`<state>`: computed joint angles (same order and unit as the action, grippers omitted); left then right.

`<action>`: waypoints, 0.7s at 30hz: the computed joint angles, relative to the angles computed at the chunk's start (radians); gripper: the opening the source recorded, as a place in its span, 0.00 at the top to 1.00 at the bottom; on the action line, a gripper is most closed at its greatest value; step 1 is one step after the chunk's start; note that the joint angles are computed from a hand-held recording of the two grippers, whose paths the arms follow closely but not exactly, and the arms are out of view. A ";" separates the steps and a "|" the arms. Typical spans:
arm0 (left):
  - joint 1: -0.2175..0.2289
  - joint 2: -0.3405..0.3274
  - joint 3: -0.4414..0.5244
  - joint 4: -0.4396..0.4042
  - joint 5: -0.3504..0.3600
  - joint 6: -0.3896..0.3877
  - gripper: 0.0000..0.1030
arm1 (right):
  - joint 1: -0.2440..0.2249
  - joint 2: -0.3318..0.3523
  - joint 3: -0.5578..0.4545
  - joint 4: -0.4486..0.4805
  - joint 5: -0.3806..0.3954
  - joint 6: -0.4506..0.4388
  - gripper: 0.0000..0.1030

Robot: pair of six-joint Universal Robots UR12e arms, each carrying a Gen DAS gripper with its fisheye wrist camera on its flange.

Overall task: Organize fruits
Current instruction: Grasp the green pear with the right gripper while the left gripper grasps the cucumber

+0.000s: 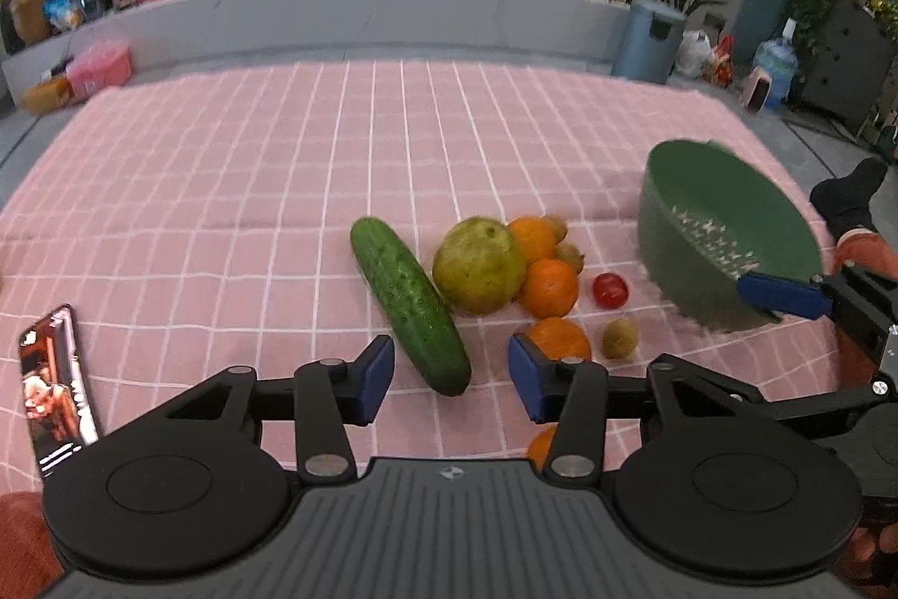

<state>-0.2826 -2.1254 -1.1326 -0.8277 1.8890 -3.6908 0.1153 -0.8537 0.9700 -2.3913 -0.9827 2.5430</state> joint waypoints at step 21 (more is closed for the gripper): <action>0.093 -0.091 0.102 -0.128 -0.214 -0.013 0.39 | 0.050 0.294 -0.556 0.542 0.040 -0.500 0.43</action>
